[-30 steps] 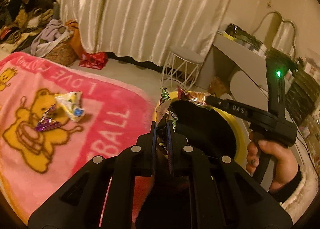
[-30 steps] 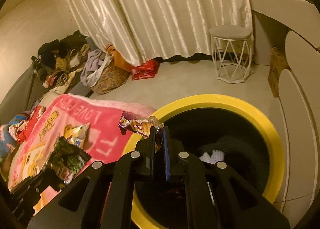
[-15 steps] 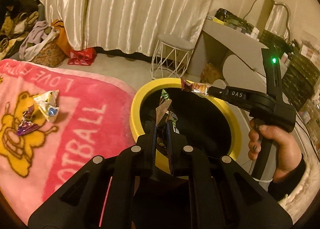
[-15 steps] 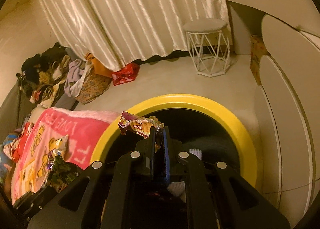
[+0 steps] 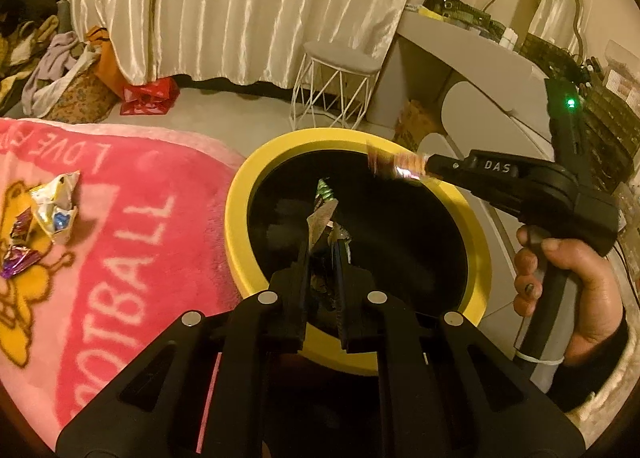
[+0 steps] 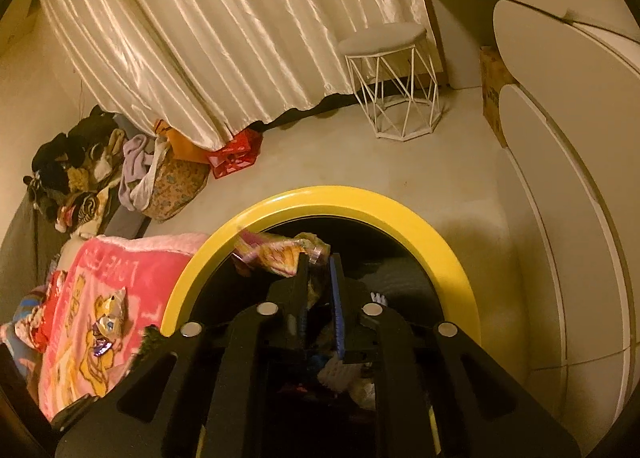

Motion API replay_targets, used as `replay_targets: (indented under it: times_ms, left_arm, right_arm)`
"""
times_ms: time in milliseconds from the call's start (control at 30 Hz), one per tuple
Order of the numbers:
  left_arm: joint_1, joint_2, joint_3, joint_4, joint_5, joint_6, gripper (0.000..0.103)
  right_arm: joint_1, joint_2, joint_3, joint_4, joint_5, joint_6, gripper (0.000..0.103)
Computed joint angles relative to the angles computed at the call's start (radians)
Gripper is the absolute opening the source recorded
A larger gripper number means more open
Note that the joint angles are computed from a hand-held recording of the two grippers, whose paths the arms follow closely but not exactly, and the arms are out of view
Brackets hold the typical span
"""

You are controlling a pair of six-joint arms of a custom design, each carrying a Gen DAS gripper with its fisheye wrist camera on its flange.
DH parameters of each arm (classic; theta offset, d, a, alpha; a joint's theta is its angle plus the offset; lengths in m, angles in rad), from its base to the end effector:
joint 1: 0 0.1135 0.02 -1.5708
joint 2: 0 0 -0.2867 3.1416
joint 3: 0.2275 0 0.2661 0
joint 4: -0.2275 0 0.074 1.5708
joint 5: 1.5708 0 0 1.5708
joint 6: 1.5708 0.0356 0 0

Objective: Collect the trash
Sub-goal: 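Open both tools to drop the wrappers into the bin, then move both open tools back over the last wrappers on the blanket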

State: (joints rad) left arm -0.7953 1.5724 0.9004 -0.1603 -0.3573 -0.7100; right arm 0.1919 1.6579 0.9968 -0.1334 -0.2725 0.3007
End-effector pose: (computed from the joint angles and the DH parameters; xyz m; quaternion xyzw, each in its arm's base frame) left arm 0.2420 -0.2290 0.2064 -0.0249 0.9197 -0.1218 0.3725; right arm 0.3538 0.0785 0.2100 -0.0015 0.9185 0.2134 0.3330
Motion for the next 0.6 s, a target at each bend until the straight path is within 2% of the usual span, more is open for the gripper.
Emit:
replay_targets:
  times_ms: [33,67,200,300,433,600]
  left_arm:
    - [0.004,0.007,0.004,0.003,0.008,0.004,0.008]
    - [0.008,0.009,0.004,0.008,0.013,0.01,0.014]
    - [0.013,0.004,0.002,0.022,0.013,0.022,0.051]
    - [0.003,-0.019,-0.014,0.028,-0.031,0.016,0.077]
    - [-0.001,-0.063,-0.037,0.009,-0.091,-0.003,0.091]
    - [-0.003,-0.139,-0.079,-0.038,-0.194,-0.031,0.092]
  right_arm:
    - [-0.005,0.001,0.0,0.001,-0.007,0.003,0.029]
    - [-0.008,0.001,0.0,0.002,-0.008,0.004,0.032]
    - [-0.018,-0.006,-0.002,0.008,-0.006,0.014,0.041]
    - [-0.018,-0.017,-0.01,0.02,0.004,0.013,0.049]
    - [0.012,-0.031,-0.018,0.034,0.021,0.001,0.057]
    - [0.074,-0.05,-0.025,0.047,0.043,-0.028,0.062]
